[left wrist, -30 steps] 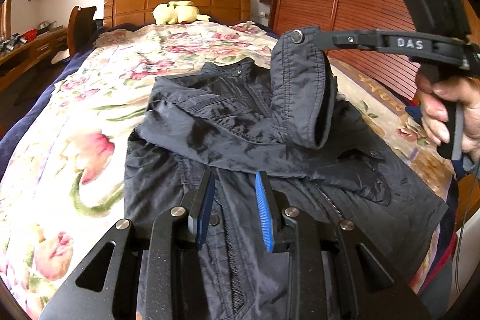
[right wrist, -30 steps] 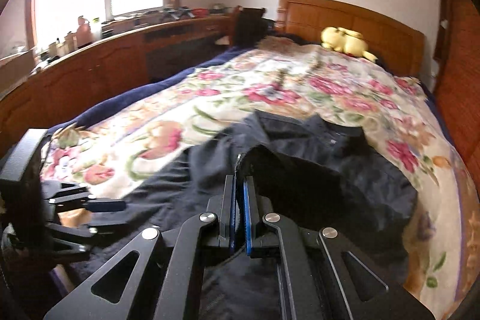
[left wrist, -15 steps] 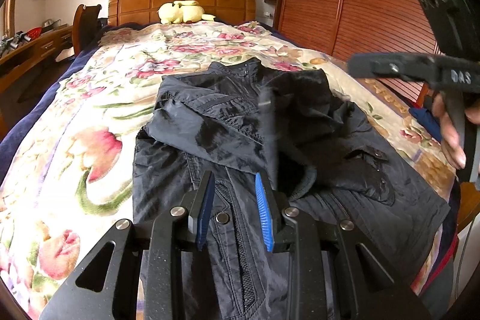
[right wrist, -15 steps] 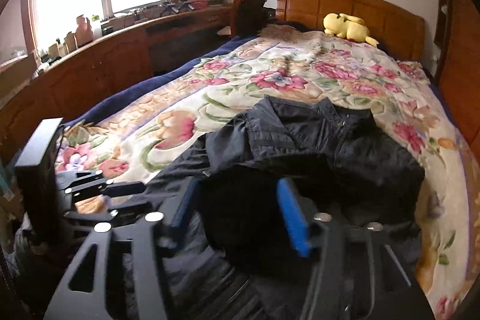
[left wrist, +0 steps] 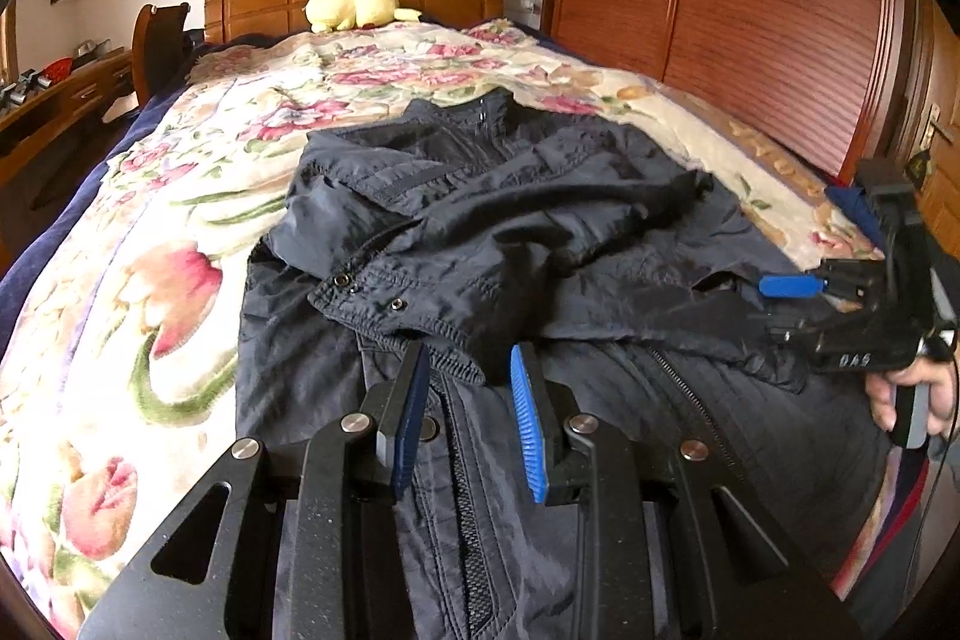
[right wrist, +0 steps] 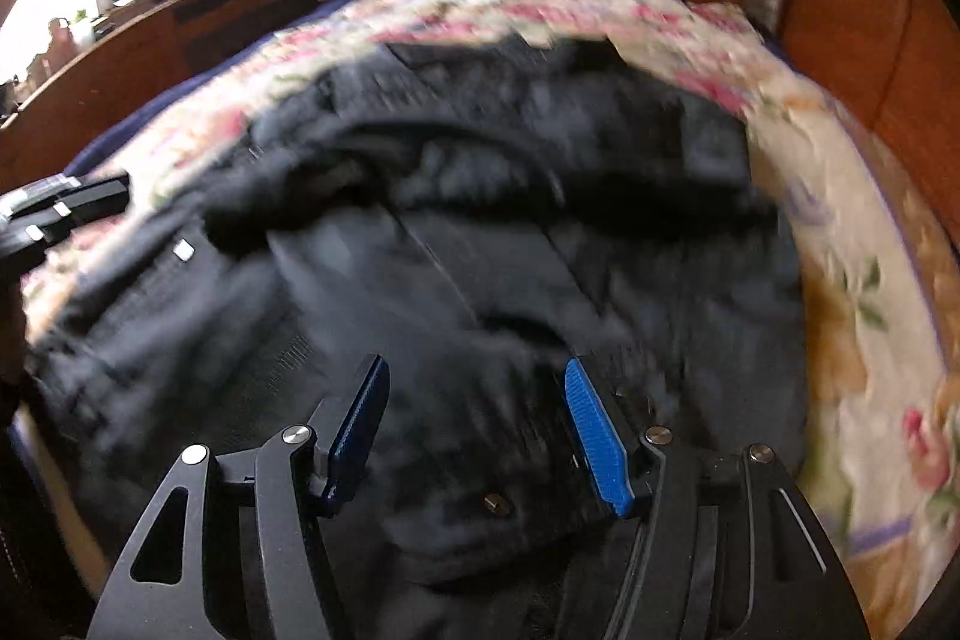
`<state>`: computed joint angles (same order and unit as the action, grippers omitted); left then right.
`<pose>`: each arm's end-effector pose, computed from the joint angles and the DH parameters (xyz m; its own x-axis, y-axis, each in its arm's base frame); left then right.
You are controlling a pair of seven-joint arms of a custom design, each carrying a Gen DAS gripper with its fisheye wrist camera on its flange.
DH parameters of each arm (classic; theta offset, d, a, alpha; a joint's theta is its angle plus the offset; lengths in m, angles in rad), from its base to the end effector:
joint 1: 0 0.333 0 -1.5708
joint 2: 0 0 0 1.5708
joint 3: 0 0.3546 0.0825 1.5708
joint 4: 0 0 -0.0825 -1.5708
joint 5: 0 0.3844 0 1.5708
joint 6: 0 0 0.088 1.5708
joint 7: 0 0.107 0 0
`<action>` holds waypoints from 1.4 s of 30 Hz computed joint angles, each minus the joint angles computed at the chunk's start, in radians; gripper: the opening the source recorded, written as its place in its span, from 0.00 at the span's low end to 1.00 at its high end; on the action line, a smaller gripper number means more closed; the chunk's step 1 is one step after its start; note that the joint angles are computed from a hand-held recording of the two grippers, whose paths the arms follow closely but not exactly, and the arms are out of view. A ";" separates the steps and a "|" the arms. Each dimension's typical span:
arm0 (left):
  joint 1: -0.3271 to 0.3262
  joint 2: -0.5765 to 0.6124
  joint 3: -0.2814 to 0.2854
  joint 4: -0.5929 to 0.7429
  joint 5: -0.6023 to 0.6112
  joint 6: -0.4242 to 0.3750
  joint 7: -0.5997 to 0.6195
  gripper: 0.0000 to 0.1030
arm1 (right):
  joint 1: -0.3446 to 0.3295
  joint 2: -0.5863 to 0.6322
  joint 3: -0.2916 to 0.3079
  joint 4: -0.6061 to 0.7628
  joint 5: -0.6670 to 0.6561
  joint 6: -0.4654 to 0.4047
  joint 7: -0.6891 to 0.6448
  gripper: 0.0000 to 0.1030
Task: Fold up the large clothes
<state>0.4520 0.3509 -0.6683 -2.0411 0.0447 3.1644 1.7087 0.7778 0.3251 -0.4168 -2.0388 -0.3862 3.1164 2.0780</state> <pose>0.6454 -0.1014 0.4422 -0.3023 -0.9500 0.0776 -0.6385 0.1414 -0.7565 0.5881 0.2819 0.4164 0.2835 -0.9576 0.0507 -0.6651 -0.2344 -0.7090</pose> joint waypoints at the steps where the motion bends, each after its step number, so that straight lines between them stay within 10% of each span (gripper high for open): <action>1: -0.035 -0.001 0.038 0.008 0.008 -0.010 -0.012 0.28 | -0.016 0.012 0.015 0.005 0.012 0.002 -0.006 0.61; 13: -0.424 0.039 0.420 0.163 0.108 -0.193 -0.129 0.28 | -0.005 0.055 0.003 -0.028 0.182 0.156 -0.102 0.63; 18: -0.499 0.081 0.499 0.239 0.168 -0.278 -0.200 0.28 | 0.008 0.057 -0.005 -0.052 0.243 0.189 -0.158 0.63; 24: -0.501 0.099 0.501 0.258 0.198 -0.254 -0.214 0.27 | -0.014 0.048 0.030 -0.062 0.311 0.196 -0.225 0.63; 27: -0.409 0.086 0.393 0.239 0.116 -0.221 -0.124 0.07 | -0.010 0.048 0.034 -0.063 0.348 0.196 -0.257 0.63; 31: -0.413 0.042 0.403 0.210 0.117 -0.183 -0.097 0.00 | -0.005 0.048 0.038 -0.063 0.398 0.195 -0.301 0.63; 42: -0.256 -0.001 0.240 0.181 -0.142 -0.242 0.119 0.09 | 0.009 0.048 0.046 -0.061 0.532 0.192 -0.424 0.63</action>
<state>0.1956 0.3499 -0.4279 -1.8598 -0.0969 2.9223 1.8280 0.7872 0.3735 -0.3710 -2.1002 0.1458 3.3084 1.6542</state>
